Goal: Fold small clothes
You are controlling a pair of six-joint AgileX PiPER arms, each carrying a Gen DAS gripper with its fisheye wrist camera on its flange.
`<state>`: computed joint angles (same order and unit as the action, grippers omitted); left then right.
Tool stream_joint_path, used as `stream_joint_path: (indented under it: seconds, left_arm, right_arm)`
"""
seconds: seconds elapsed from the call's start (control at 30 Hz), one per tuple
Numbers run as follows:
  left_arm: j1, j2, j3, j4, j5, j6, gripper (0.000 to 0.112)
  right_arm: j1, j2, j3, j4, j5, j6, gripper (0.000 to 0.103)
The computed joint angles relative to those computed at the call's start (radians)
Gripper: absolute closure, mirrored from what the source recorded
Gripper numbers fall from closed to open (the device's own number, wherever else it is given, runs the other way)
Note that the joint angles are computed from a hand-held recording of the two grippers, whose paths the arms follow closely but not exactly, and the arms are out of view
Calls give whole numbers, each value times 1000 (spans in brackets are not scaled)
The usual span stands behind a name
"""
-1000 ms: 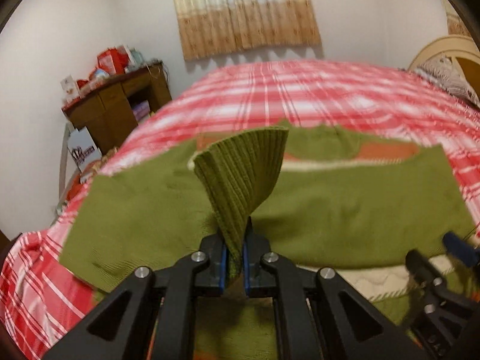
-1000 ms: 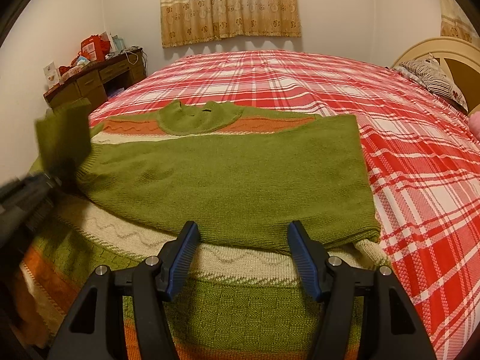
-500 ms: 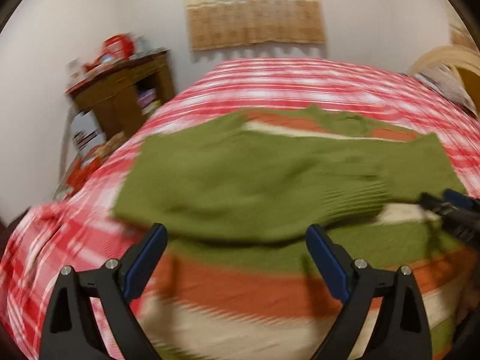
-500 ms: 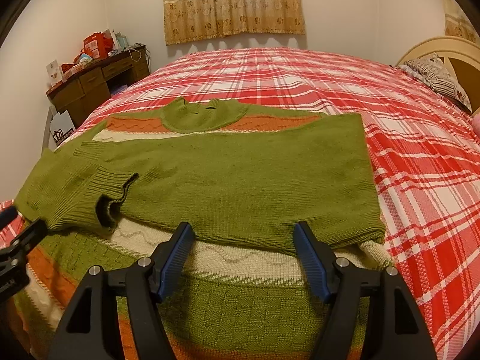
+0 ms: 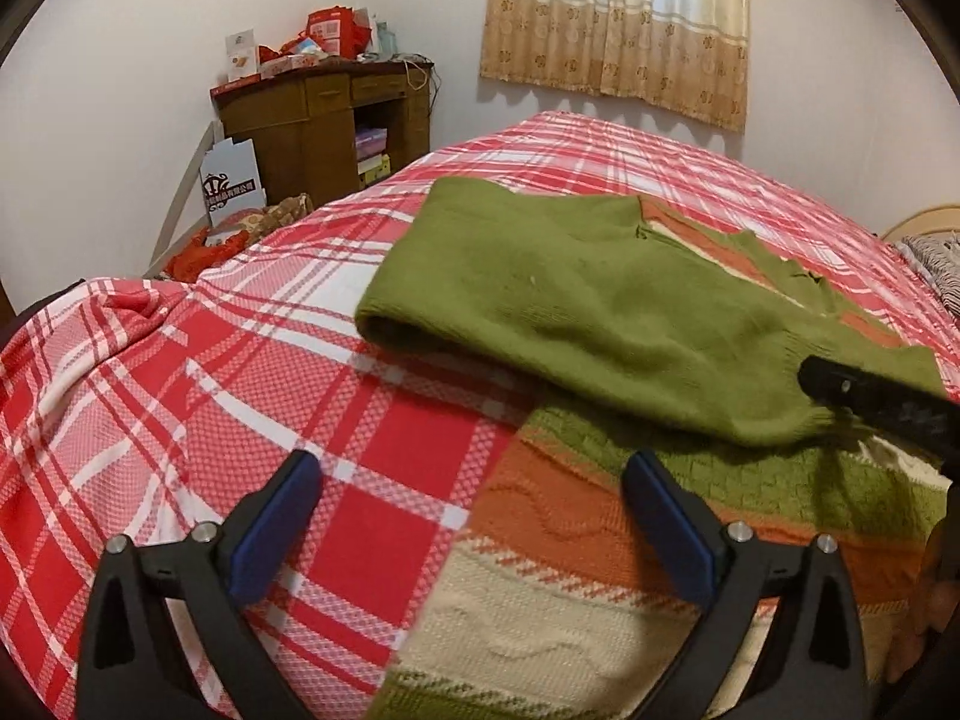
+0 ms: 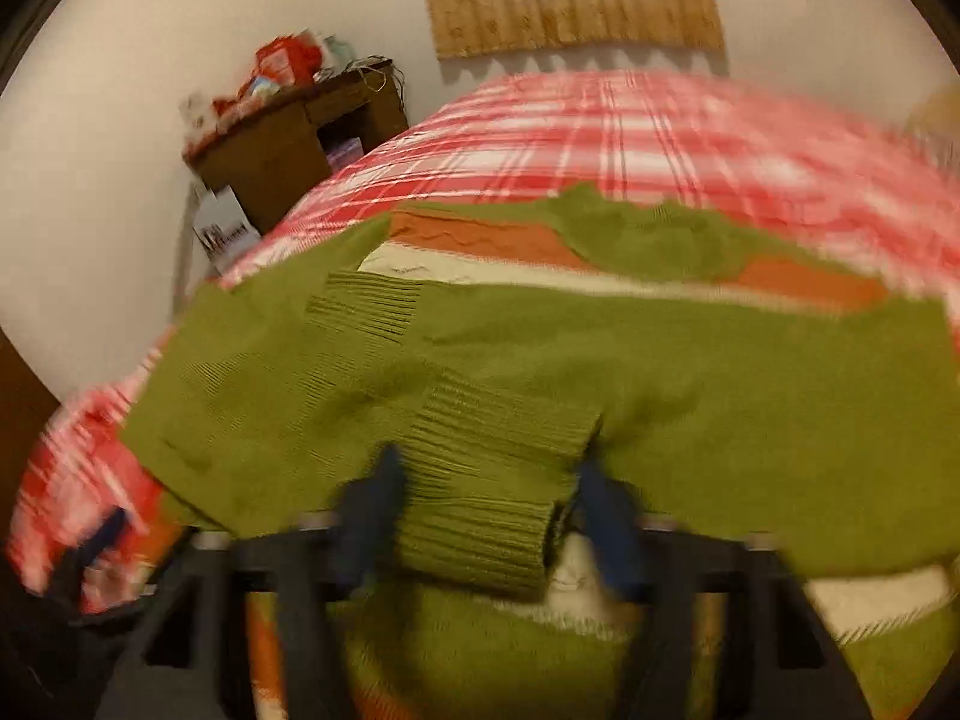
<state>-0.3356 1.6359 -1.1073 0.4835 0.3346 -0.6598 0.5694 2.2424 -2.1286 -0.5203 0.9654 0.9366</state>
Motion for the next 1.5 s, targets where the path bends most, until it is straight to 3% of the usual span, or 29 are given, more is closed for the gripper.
stream_joint_path:
  seconds: [0.03, 0.07, 0.4, 0.53, 0.77, 0.9, 1.0, 1.07, 1.1, 1.2, 1.23, 1.33, 1.5]
  left_arm:
    - [0, -1, 3, 14, -2, -11, 9]
    - [6, 4, 0, 13, -4, -6, 9]
    - [20, -4, 20, -11, -24, 20, 9]
    - [24, -6, 22, -18, -26, 29, 9]
    - [29, -10, 31, -16, -32, 31, 9]
    - [31, -11, 37, -4, -34, 21, 9]
    - [34, -12, 38, -11, -36, 30, 9]
    - [33, -13, 38, -12, -35, 30, 9]
    - [33, -13, 37, -10, -35, 28, 9]
    - [31, -12, 38, 7, -34, 12, 9]
    - [30, -12, 39, 11, -34, 8, 9]
    - [29, -12, 39, 13, -34, 6, 9]
    - [31, -12, 39, 6, -35, 12, 9]
  right_arm:
    - [3, 5, -14, -14, 12, 4, 79]
    - [2, -4, -9, -14, 12, -4, 90]
    - [33, -134, -34, -240, 39, 32, 91]
    - [-8, -246, 97, -325, 42, 82, 91]
    - [-124, -428, 476, -377, 25, 233, 91]
    - [-180, -447, 621, -347, -5, 267, 90]
    - [-221, -430, 676, -222, -45, 224, 85]
    - [-239, -487, 755, -208, -114, 265, 84]
    - [-226, -510, 773, -231, -96, 316, 81]
    - [-151, -548, 791, -363, 131, 519, 78]
    - [-128, -582, 816, -393, 161, 584, 78]
    - [-106, -624, 835, -375, 60, 563, 78]
    - [-140, -528, 770, -214, -125, 335, 77]
